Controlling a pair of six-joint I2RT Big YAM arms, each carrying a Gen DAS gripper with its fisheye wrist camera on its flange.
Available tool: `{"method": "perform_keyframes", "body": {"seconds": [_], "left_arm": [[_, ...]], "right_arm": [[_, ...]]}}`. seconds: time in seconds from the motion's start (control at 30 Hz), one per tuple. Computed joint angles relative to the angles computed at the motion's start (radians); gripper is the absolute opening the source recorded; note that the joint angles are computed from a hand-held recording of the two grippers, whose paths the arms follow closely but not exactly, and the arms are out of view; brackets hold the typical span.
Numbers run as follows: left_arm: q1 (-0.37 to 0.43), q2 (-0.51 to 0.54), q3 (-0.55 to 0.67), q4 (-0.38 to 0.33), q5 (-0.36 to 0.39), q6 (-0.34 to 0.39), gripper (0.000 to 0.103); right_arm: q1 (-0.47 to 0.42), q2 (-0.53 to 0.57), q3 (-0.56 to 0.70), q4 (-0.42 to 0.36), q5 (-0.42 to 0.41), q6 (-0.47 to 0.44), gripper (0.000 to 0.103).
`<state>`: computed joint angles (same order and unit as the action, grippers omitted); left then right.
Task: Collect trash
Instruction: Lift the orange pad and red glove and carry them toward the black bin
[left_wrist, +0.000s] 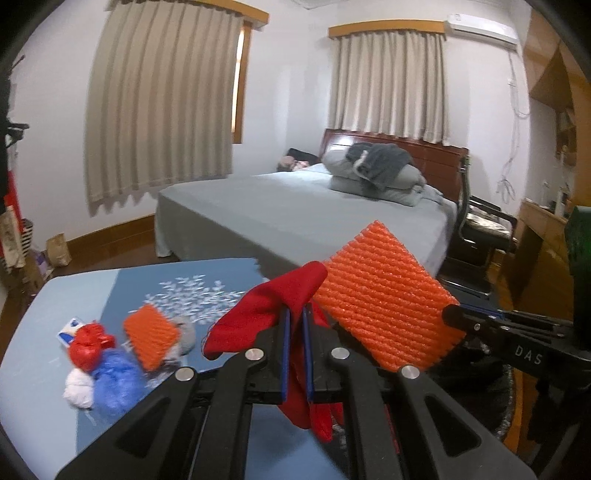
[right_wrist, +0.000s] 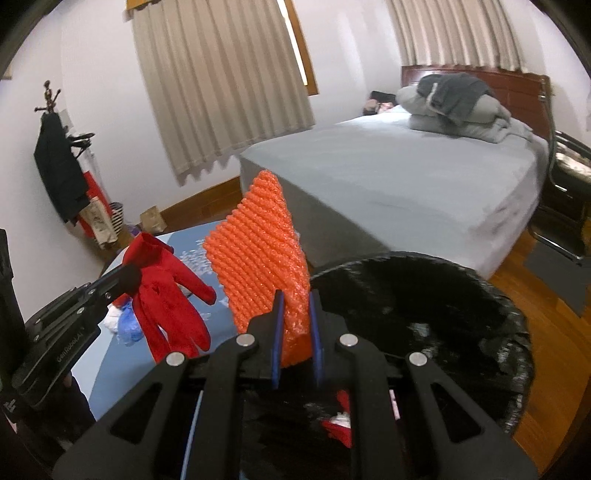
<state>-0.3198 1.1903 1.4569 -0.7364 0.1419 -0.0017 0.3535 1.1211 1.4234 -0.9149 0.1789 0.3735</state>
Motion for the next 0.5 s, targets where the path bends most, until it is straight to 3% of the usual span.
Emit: {"method": "perform_keyframes", "body": {"seconds": [0.5], "left_arm": [[-0.135, 0.083, 0.058, 0.007, 0.005, -0.003, 0.007]], "right_arm": [[-0.137, -0.117, -0.106, -0.053, 0.026, 0.009, 0.012]]}}
